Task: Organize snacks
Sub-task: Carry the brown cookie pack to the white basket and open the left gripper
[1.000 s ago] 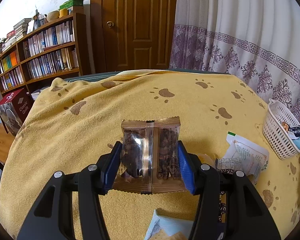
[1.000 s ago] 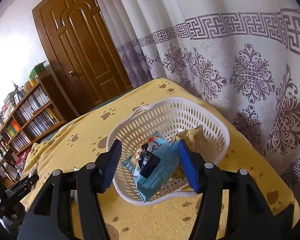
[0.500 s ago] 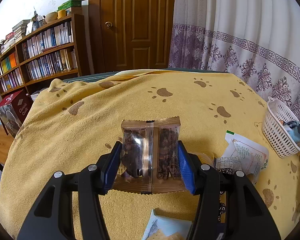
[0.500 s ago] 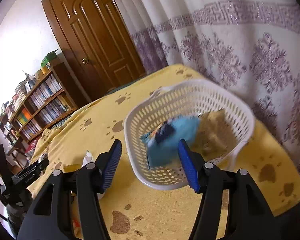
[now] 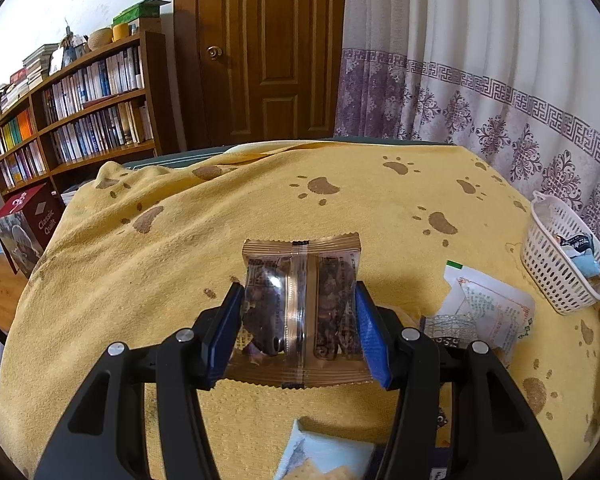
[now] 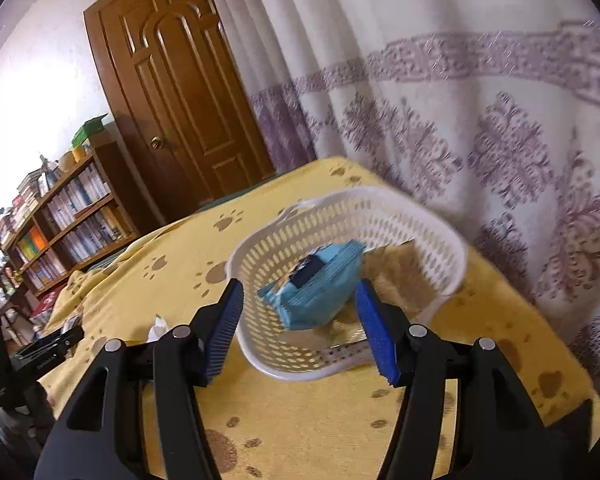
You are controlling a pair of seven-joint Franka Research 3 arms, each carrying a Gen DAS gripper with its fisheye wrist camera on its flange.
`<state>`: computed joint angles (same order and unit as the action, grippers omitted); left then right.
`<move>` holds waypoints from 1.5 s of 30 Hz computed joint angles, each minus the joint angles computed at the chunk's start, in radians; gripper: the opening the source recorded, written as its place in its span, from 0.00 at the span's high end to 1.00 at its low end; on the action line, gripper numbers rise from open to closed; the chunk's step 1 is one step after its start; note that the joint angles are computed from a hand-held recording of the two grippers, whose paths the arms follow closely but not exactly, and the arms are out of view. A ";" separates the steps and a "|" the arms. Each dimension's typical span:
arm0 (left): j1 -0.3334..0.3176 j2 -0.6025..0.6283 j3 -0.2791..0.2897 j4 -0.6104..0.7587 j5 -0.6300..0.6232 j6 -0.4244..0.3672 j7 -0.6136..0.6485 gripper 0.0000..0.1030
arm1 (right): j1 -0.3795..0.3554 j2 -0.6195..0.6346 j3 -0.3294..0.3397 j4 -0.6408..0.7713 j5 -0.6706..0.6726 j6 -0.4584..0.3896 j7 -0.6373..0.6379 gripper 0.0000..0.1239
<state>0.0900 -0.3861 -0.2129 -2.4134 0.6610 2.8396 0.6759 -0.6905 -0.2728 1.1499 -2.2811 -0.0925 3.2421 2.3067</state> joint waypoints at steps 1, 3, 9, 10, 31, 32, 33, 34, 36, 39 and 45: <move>-0.003 -0.001 0.000 -0.001 -0.002 0.000 0.001 0.47 | -0.011 -0.038 0.004 -0.014 0.007 0.007 0.014 0.51; -0.009 -0.002 -0.003 -0.002 -0.004 -0.002 0.003 0.47 | -0.018 -0.097 0.003 -0.041 0.031 0.015 0.030 0.51; -0.034 -0.006 -0.009 0.001 -0.028 -0.011 0.002 0.47 | -0.050 -0.217 0.016 -0.091 0.092 0.020 0.064 0.51; -0.036 -0.006 -0.016 0.006 -0.027 -0.017 -0.002 0.47 | -0.048 -0.226 0.014 -0.099 0.097 0.021 0.066 0.51; -0.207 0.232 -0.068 0.322 0.032 -0.111 -0.007 0.47 | 0.086 -0.140 -0.077 -0.188 0.240 0.138 -0.052 0.51; -0.217 0.248 -0.066 0.339 0.035 -0.110 -0.004 0.47 | 0.095 -0.134 -0.083 -0.190 0.252 0.144 -0.063 0.51; -0.227 0.262 -0.063 0.354 0.040 -0.109 -0.004 0.47 | 0.105 -0.131 -0.090 -0.192 0.265 0.148 -0.074 0.51; -0.236 0.283 -0.062 0.378 0.045 -0.109 -0.003 0.47 | 0.115 -0.128 -0.097 -0.194 0.279 0.150 -0.082 0.51; -0.256 0.319 -0.054 0.419 0.046 -0.101 0.006 0.47 | 0.138 -0.116 -0.113 -0.197 0.304 0.155 -0.102 0.51; -0.284 0.369 -0.042 0.475 0.036 -0.093 0.023 0.47 | 0.177 -0.096 -0.143 -0.200 0.340 0.158 -0.132 0.51; -0.333 0.456 -0.021 0.565 0.017 -0.074 0.050 0.43 | 0.207 -0.087 -0.155 -0.202 0.412 0.169 -0.199 0.51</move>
